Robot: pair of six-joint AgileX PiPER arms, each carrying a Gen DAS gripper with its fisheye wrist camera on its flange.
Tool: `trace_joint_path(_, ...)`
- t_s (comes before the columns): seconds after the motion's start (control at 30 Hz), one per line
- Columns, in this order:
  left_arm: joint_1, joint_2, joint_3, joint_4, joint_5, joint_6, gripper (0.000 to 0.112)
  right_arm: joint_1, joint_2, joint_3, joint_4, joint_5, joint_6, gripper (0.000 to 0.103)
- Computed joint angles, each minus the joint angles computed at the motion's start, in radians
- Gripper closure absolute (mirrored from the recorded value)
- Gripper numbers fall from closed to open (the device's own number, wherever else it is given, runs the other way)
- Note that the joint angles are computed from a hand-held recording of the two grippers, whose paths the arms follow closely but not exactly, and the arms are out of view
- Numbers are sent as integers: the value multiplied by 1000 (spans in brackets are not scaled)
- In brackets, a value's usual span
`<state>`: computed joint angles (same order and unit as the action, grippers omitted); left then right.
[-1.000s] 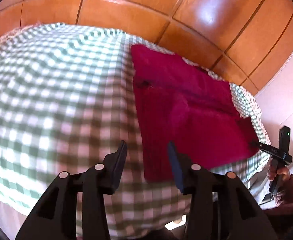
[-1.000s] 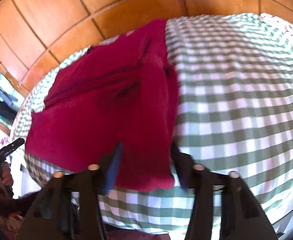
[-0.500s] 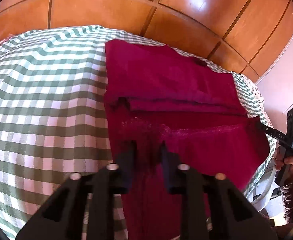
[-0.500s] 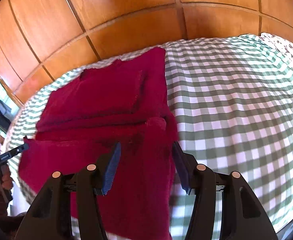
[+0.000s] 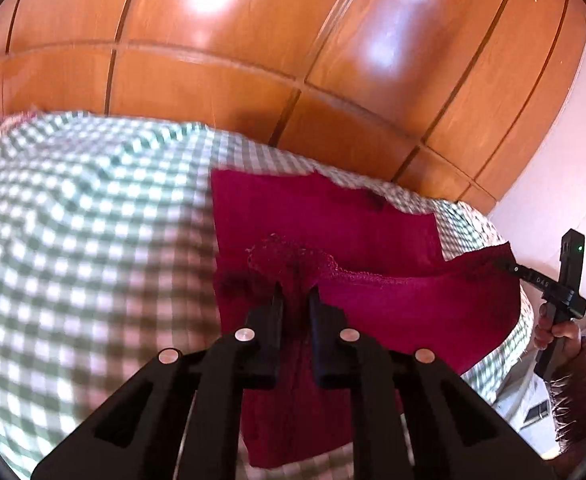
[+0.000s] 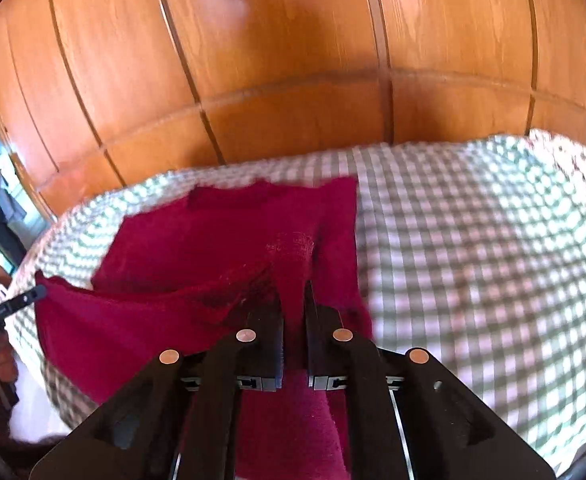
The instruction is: Fold small clothes
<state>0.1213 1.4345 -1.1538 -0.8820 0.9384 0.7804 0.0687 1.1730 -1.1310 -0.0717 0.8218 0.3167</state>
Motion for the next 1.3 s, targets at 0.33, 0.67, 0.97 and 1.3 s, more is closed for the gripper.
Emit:
trace_joint_path(0.33, -154, 339, -449, 252, -120, -302, 103, -56, 405, -340, -19, -89, 41, 96)
trace_joint_path(0.67, -275, 692, -933, 576, -88, -629, 103, -114, 717, -633, -109, -45, 156, 96)
trace_joint_path(0.97, -292, 757, -938, 653, -37, -717, 64, -167, 787, -632, 24, -2, 68, 53)
trace_joint_path(1.3, -82, 347, -190, 95, -71, -168, 55, -313, 337, -61, 428, -119, -278, 31)
